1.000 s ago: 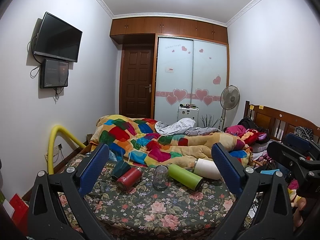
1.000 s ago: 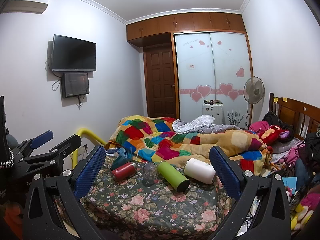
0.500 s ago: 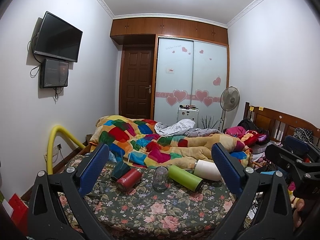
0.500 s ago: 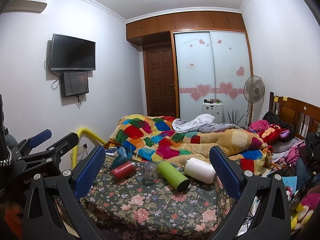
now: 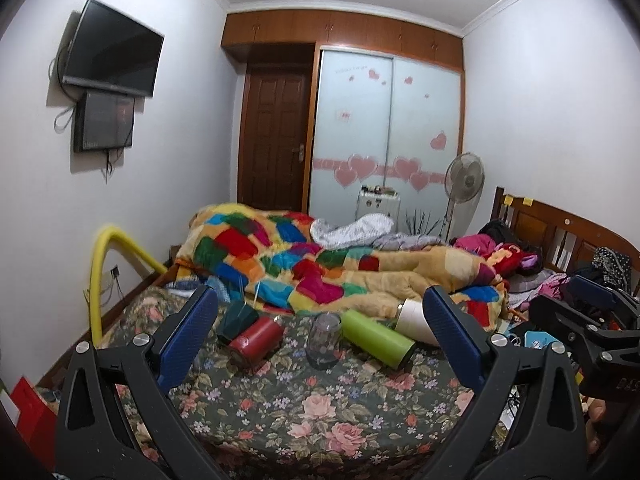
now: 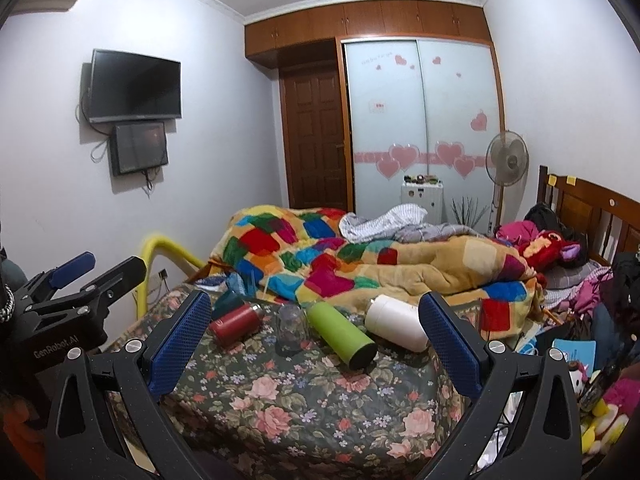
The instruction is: Flip cup upright
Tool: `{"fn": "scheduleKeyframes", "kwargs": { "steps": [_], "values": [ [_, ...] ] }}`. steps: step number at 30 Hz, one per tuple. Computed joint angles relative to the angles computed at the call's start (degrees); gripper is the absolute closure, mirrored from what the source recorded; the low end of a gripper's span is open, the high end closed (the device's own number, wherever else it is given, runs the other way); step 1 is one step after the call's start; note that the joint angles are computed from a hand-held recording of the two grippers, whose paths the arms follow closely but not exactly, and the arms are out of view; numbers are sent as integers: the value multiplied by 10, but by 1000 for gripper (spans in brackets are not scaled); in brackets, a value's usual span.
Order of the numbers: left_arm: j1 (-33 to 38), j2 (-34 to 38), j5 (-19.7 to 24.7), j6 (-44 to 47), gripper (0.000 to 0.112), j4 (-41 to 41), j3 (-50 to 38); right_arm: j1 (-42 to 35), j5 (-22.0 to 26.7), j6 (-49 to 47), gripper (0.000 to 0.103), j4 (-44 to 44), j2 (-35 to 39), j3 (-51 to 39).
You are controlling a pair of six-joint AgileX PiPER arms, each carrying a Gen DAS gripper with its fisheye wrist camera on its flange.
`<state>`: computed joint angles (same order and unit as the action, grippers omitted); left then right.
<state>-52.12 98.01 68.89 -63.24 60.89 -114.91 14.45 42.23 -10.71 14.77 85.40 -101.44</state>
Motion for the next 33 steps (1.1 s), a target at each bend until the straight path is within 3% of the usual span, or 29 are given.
{"fn": "scheduleKeyframes", "kwargs": {
  "steps": [8,12,18,22,24,27,33],
  "values": [
    [145,37,-67,46,9,-169,30,0,33,26,0,-35,72,-41],
    [228,82,-100,112,9,-263,31,1,63,40,0,-57,119,-77],
    [324,178,-129,233,12,-376,-25,-1,115,54,0,-72,202,-159],
    [375,235,-144,299,21,-451,-75,4,151,68,0,-83,254,-221],
    [396,265,-143,331,24,-489,-107,6,163,72,0,-88,273,-245],
    [423,314,-109,373,35,-547,-176,9,172,74,0,-91,295,-269],
    [418,323,-106,387,35,-540,-185,15,192,73,0,-98,325,-305]
  ]
}}
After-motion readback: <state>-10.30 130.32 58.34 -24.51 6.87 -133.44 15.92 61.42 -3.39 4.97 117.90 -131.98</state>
